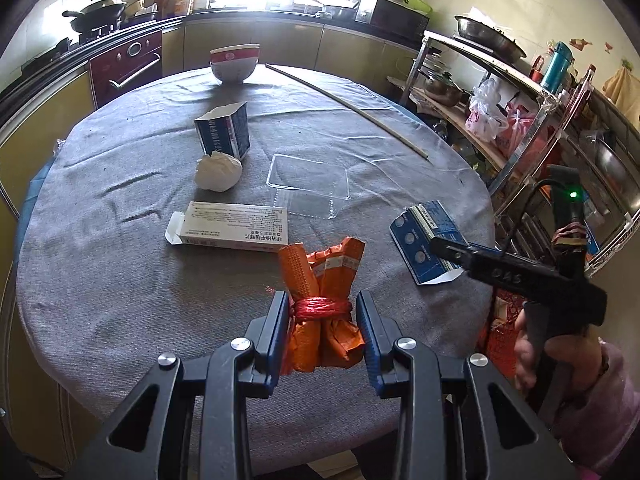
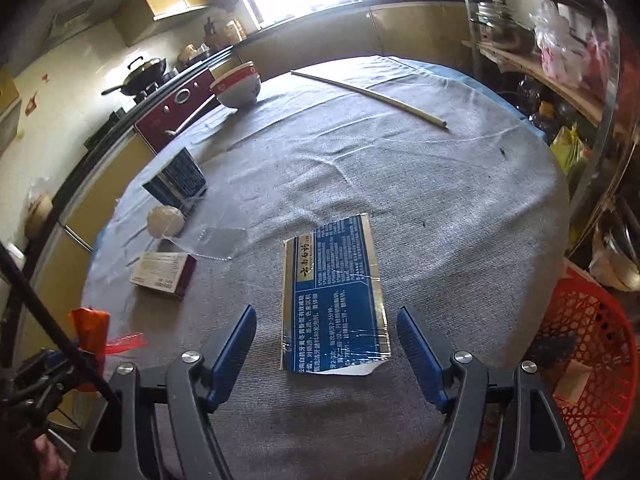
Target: Collect trash
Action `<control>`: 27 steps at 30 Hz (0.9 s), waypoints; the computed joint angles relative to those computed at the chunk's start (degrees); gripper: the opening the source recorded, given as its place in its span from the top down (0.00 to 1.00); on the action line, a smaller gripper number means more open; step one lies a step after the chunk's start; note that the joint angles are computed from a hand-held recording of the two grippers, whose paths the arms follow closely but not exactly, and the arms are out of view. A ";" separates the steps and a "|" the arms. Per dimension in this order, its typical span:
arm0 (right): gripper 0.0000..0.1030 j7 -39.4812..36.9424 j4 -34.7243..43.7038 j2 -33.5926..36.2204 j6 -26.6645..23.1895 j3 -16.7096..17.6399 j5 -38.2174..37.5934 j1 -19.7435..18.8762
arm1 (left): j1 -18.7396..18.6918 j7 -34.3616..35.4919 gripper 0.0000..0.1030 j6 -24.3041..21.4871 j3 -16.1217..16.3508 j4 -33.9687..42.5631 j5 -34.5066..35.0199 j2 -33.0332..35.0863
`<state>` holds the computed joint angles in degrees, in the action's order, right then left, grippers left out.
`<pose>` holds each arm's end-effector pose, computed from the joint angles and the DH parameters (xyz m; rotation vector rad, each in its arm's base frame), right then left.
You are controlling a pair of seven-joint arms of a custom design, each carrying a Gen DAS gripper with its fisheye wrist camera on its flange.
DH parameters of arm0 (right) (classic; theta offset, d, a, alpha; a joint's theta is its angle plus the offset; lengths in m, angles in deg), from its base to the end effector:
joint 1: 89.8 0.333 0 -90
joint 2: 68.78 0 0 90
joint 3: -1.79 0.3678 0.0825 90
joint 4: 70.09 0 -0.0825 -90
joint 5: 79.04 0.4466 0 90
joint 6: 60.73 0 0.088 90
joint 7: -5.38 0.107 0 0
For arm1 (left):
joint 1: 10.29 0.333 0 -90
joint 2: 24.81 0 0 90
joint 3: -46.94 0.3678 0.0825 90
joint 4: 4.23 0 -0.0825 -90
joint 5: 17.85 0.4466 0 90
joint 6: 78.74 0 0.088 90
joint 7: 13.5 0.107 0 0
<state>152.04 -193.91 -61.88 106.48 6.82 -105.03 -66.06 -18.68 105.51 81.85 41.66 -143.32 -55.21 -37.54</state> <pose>0.5561 0.3349 0.4215 -1.7004 1.8431 -0.3271 0.5265 -0.0999 0.4649 -1.7542 2.1356 -0.9221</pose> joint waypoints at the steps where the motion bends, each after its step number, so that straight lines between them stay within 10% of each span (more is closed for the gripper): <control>1: 0.32 0.64 0.38 0.31 -0.70 -0.26 -1.11 0.34 | 0.05 -0.23 0.65 -0.03 -0.10 -0.01 0.23 0.03; 4: 0.46 0.82 0.92 1.19 -1.52 -0.30 -2.02 0.60 | 0.14 -0.79 0.65 -0.18 -0.31 0.03 0.85 0.15; 17: 0.47 8.99 -5.98 -4.55 10.31 -1.78 -10.32 -1.30 | -0.60 -1.35 0.65 0.49 -0.71 0.54 1.80 0.03; 27: 0.47 37.81 -10.50 -12.67 14.78 3.91 -42.45 -11.09 | -2.55 -1.45 0.65 1.49 -2.10 1.98 3.33 0.05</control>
